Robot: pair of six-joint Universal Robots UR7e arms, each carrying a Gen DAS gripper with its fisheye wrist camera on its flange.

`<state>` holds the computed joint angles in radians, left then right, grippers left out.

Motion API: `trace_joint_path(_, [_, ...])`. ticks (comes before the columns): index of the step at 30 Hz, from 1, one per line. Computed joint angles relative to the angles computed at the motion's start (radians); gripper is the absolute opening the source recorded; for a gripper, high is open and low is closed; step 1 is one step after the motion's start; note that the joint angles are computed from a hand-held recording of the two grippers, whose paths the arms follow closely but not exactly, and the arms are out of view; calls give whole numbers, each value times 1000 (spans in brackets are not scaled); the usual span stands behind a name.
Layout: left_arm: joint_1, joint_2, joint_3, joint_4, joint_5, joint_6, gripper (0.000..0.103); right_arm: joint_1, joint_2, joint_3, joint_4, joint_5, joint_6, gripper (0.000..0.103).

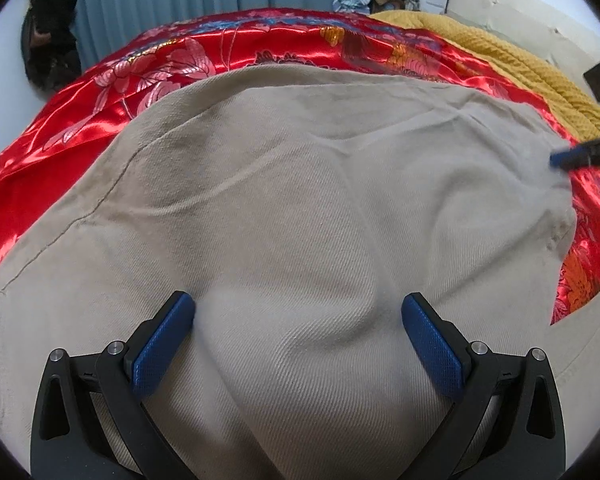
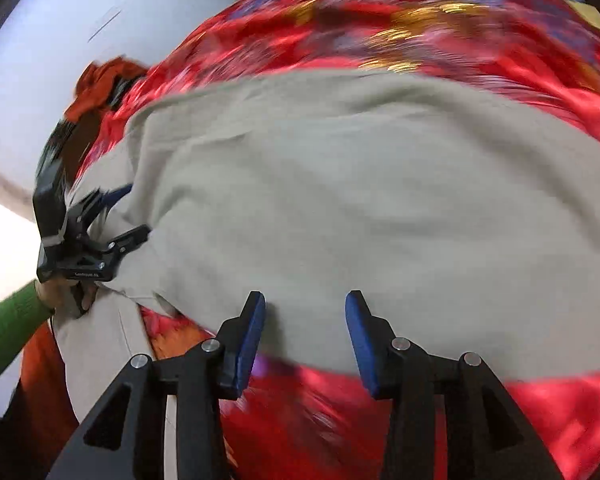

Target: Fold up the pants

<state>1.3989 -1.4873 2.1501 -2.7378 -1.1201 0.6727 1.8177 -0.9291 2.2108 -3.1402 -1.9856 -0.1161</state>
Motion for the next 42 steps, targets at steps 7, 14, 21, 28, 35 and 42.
trace_joint_path(7, [-4, -1, 5, -5, 5, -1, 103, -133, -187, 128, -189, -96, 47, 50])
trace_joint_path(14, [0, 1, 4, -11, -3, -2, 103, -414, -470, 313, -319, -84, 46, 25])
trace_joint_path(21, [0, 1, 5, -13, -5, -1, 103, -567, -720, 405, -399, -92, 85, 33])
trace_joint_path(28, [0, 2, 2, -11, -11, -5, 103, -797, -961, 478, -302, 324, 148, 43])
trace_joint_path(35, [2, 2, 0, -11, -13, -4, 103, -819, -866, 455, -259, 529, 178, 43])
trace_joint_path(42, [4, 7, -1, -18, -13, -2, 103, -612, -549, 317, -307, 249, 302, 43])
